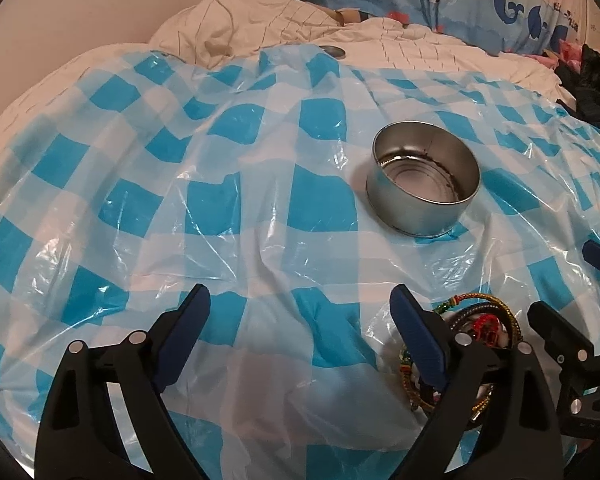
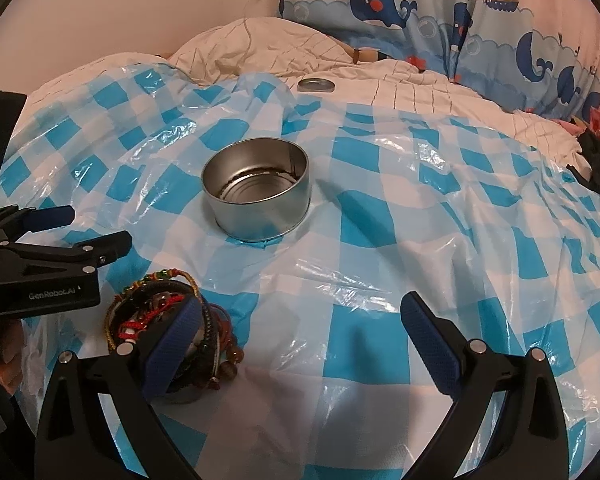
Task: Organize jewelry
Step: 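Move both grippers over the tangled jewelry pile beside the silver tin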
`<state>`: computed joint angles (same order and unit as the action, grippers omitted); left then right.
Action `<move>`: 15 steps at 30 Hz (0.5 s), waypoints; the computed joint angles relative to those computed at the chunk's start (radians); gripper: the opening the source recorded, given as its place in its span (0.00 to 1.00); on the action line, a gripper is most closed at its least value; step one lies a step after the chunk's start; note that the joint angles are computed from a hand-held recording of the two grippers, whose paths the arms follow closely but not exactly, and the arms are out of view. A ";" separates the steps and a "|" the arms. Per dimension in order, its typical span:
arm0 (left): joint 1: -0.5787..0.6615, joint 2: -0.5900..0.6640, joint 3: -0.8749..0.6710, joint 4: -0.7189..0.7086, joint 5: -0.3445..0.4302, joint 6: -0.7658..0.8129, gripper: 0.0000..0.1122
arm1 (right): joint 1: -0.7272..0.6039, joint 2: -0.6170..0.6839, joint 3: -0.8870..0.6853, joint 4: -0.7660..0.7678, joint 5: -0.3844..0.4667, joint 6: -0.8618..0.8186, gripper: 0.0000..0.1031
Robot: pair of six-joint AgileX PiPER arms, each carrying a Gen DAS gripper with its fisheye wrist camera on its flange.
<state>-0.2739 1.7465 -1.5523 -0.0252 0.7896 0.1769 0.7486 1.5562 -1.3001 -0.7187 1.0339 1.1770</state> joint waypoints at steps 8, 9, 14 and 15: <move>0.011 -0.034 0.024 -0.022 -0.025 0.001 0.84 | 0.042 -0.011 -0.016 -0.019 0.044 0.006 0.93; 0.014 -0.035 0.026 -0.019 -0.021 0.002 0.84 | 0.046 -0.015 -0.012 -0.019 0.048 0.009 0.93; 0.008 -0.059 0.054 0.033 -0.028 -0.028 0.85 | 0.067 -0.026 -0.010 -0.015 0.075 0.024 0.93; 0.012 -0.066 0.060 0.019 -0.026 -0.013 0.85 | 0.073 -0.028 -0.010 -0.018 0.079 0.028 0.93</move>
